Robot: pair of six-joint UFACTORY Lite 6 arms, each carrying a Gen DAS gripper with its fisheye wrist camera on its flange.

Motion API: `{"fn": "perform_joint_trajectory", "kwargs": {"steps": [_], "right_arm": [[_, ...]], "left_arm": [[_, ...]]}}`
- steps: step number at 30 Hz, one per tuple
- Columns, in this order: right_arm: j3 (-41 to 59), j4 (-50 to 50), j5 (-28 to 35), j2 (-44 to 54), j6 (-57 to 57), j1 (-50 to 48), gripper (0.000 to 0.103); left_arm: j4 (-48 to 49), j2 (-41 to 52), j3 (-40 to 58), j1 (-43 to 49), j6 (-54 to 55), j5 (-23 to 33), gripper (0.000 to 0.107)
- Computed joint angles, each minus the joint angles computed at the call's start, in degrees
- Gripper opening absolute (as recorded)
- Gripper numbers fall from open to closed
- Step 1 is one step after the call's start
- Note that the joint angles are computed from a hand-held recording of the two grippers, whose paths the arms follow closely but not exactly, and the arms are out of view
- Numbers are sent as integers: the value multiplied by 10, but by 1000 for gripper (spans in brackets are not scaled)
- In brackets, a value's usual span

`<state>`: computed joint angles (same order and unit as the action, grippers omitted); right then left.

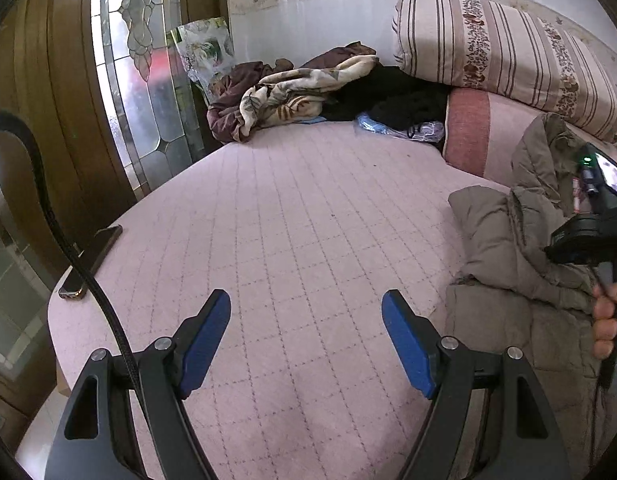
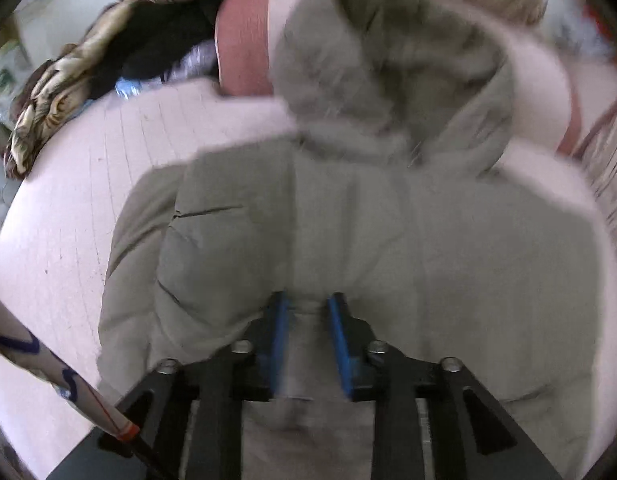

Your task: Fold large clothes

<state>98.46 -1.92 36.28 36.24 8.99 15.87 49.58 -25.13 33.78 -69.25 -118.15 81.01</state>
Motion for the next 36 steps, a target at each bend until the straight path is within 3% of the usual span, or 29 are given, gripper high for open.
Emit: {"fn": "perform_joint_trajectory", "kwargs": {"steps": [4, 6, 7, 9, 10, 13, 17, 24, 27, 30, 36], "right_arm": [[-5, -11, 0, -8, -37, 37, 11], [-29, 32, 4, -44, -85, 19, 11], [-52, 80, 3, -70, -124, 0, 16], [-121, 159, 1, -141, -189, -48, 45], [-171, 178, -10, -186, -213, -73, 50], [-280, 220, -3, -298, -320, -171, 52], [-396, 247, 15, -410, -477, -364, 53], [-470, 323, 101, -409, -787, -737, 53], [-464, 330, 120, -348, -870, -854, 53], [-446, 360, 179, -306, -956, -945, 53], [-476, 373, 204, -347, -1031, -1004, 54]], "left_arm": [[4, 25, 8, 21, 13, -32, 77], [3, 46, 19, 19, 17, -38, 77], [4, 58, 26, 12, 16, -36, 77], [6, 73, 36, 0, 16, -32, 77], [7, 77, 39, -8, 15, -32, 77], [3, 81, 39, -19, 16, -54, 77], [-20, 102, 37, -7, 46, -124, 77], [-58, 149, 33, -23, 42, -209, 77], [-75, 180, 41, -54, 19, -207, 77], [-83, 220, 67, -92, 12, -177, 77], [-95, 233, 129, -178, -4, -76, 77]]}}
